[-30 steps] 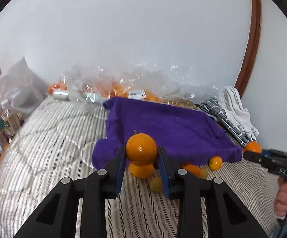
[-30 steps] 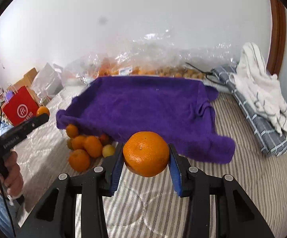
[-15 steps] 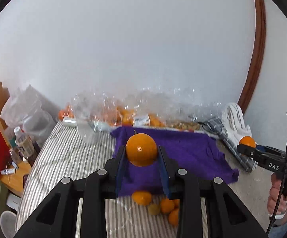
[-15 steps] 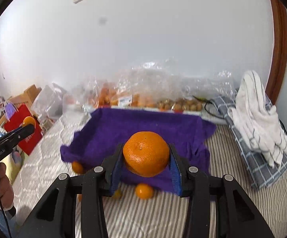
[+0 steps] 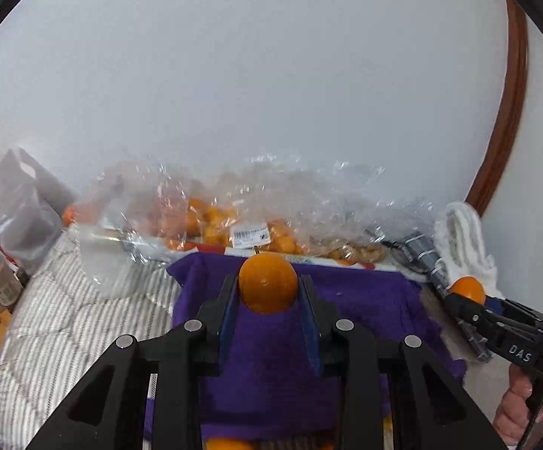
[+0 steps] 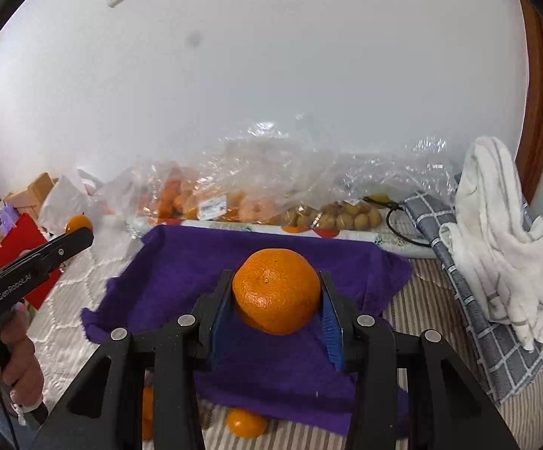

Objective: Organize fruits
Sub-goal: 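Carry both held oranges up and over the purple towel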

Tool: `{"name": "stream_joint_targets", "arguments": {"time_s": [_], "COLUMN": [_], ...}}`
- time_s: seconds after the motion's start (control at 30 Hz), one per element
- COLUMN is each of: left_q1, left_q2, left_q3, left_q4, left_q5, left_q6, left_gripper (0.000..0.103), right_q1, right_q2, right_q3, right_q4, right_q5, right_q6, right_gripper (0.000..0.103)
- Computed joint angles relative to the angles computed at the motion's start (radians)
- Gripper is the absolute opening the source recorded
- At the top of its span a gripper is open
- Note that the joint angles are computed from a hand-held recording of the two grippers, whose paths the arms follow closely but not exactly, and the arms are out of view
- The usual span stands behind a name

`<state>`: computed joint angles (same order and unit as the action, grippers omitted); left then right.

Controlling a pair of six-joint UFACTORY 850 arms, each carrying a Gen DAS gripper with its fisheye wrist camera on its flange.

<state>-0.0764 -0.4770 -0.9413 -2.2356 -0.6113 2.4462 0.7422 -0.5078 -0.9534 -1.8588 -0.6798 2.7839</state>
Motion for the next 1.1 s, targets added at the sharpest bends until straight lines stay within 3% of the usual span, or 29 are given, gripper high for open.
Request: {"name": "stream_joint_targets", "arguments": {"time_s": [0.27,0.4,0.6,0.93,1.1], "left_q1": [-0.013,-0.025,-0.019,-0.053,-0.053], "left_q2": [-0.109,-0.136,-0.174,-0.182,-0.186], "left_q3": [-0.061,-0.072,-0.12,-0.114,-0.117], "left_q4": [-0.002,-0.047,0.124,0.014,0.035], "left_q5": [0.062,0.093,0.131,0.203,0.208], "left_q6": [0.013,0.08,-0.116,0.027,0.023], "left_gripper": [0.03,0.03,0.03,0.03,0.03], "right_q1": [-0.067,-0.067,-0.086,-0.083,-0.083], "right_q2": [-0.08,-0.123,-0.17,-0.195,-0.2], "right_q3": [-0.006,-0.04,-0.074,-0.097,-0.106], "right_q4": [-0.16,-0.084,-0.063,-0.016,-0.005], "right_q5": [0.088,0.095,0.151,0.176,0.188], "right_q6": [0.16,0.068,0.049,0.013,-0.003], "right_gripper": [0.043,0.043,0.043,0.043,0.043]}}
